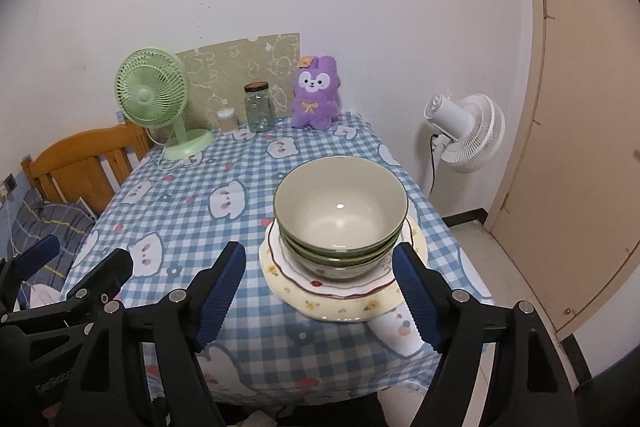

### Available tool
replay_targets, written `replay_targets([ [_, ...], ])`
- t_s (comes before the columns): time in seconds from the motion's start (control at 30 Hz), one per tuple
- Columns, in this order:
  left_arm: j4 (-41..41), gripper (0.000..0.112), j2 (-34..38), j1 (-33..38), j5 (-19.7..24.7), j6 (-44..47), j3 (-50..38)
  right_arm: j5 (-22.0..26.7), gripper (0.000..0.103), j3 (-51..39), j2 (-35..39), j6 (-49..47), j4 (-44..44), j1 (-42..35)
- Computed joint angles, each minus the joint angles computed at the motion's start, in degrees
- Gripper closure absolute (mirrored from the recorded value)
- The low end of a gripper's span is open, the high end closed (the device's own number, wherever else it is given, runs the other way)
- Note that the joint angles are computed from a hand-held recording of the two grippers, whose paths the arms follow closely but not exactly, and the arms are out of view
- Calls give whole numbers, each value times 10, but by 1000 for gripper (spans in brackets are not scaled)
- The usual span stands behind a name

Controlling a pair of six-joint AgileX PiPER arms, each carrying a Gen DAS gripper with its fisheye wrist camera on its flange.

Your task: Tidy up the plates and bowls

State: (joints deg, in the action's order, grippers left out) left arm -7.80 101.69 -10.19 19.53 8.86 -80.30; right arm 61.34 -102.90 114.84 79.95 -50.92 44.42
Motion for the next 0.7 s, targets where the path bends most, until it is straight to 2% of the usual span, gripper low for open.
replay_targets([
  [0.23,-10,9,-35,9,-34,13,58,27,22,8,-2,24,-27,30],
  [0.43,23,9,-56,8,-59,-21,89,39,21,13,-4,42,-43,45],
  [0.7,4,9,-64,14,-65,-8,98,48,21,10,-6,50,-53,54],
])
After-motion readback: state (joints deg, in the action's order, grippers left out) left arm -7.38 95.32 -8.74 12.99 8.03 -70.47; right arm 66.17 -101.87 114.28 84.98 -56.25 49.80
